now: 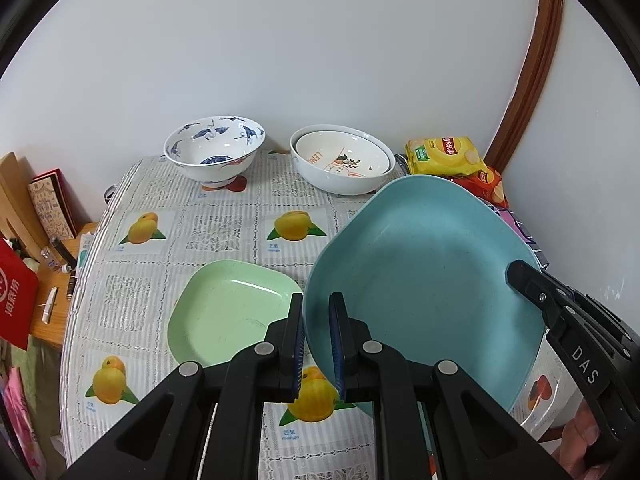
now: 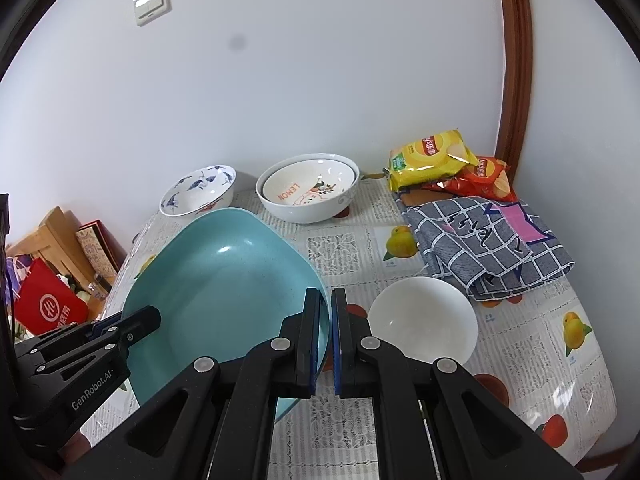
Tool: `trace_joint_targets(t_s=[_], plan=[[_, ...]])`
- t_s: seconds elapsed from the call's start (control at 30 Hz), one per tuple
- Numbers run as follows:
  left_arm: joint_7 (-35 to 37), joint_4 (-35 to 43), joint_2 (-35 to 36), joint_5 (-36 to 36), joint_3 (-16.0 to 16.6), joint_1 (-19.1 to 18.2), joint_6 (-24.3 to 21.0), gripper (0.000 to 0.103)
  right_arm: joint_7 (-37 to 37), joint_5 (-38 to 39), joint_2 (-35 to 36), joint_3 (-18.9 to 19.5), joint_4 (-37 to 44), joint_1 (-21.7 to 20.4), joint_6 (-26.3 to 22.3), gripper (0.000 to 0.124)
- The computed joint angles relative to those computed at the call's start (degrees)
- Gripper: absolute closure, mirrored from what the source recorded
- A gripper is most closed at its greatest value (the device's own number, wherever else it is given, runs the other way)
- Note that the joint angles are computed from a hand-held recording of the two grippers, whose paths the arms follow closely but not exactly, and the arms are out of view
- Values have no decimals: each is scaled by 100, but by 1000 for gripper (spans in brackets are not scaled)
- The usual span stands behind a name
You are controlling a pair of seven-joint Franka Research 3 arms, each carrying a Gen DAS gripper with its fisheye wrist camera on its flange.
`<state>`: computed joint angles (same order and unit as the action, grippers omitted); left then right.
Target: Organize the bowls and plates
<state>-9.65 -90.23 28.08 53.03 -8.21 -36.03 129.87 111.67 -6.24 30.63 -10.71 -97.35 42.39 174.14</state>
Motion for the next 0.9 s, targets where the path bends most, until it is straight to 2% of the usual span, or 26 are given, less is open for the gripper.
trace_joint_targets(t_s=[0.53,0.9], plan=[[-601,-999,-639,162,-142,233,86,91,-71,-22,211,154,340,135,-159,118],[-1073,-1844,-1053,109,-290,559,201,91,-487,153,762,623,1013,13,-408,118]])
